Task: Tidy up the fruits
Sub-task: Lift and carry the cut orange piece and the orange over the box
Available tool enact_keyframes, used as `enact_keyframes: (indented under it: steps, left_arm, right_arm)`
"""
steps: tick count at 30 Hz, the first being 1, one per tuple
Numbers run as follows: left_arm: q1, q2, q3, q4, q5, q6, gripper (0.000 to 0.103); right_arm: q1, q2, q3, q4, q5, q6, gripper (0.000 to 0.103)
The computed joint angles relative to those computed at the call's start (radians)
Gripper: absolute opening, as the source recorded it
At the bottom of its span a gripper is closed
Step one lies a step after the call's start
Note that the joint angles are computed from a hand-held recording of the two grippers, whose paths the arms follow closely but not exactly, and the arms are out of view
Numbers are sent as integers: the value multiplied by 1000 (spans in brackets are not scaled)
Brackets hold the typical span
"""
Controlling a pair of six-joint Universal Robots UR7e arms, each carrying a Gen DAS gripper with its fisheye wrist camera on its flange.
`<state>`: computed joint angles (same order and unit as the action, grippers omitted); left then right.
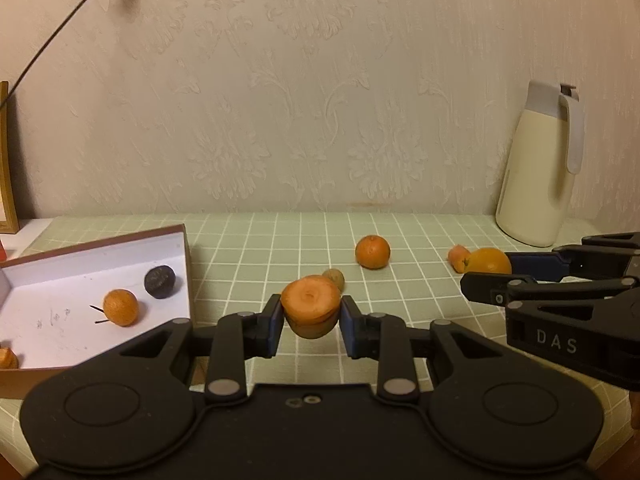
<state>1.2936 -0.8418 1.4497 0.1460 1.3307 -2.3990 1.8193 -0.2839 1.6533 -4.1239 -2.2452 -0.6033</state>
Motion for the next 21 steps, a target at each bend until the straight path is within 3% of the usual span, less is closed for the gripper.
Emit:
enact_keyframes:
  steps: [21]
  left_arm:
    - [46, -69, -23, -25, -23, -12, 20]
  right_arm:
    - [52, 75, -147, 103, 80, -17, 33]
